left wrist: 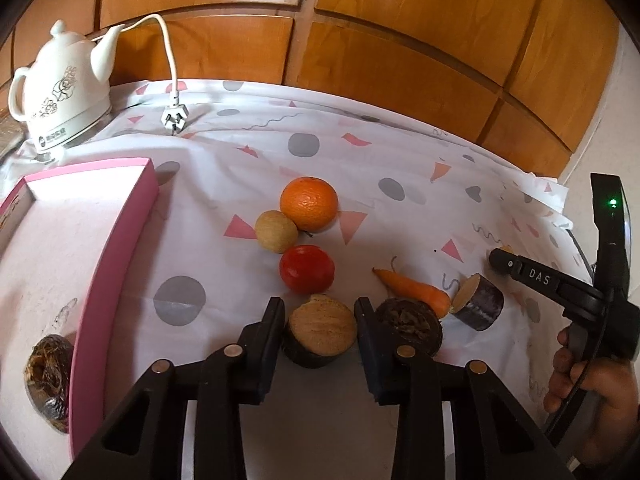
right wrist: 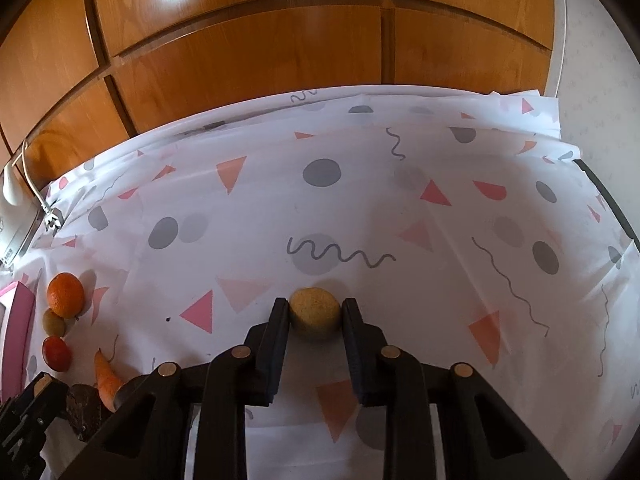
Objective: Organize fruits
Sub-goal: 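Grasp the cut brown tuber slice with the left tool while the right tool grasps the small yellow ball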
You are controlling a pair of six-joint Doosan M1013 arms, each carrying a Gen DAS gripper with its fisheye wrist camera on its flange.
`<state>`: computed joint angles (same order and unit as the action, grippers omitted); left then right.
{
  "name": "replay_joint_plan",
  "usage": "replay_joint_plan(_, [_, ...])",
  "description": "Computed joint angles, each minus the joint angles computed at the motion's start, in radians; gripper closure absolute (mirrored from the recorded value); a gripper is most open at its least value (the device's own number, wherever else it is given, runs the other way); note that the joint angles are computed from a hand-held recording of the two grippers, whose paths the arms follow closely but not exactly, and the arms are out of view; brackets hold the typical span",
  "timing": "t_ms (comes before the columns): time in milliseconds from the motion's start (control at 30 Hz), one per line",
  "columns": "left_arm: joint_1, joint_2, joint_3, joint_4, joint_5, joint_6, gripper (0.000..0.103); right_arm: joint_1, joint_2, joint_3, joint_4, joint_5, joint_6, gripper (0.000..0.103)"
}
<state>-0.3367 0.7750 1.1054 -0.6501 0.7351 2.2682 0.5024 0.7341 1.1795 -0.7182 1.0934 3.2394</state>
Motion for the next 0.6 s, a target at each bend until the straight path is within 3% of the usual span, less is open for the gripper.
replay_joint_plan(600, [0.001,-0.037,0.060,0.019,-0.078,-0.015,0.068,0.025,-0.015,0.020,0.013,-0.009,-0.004,0.077])
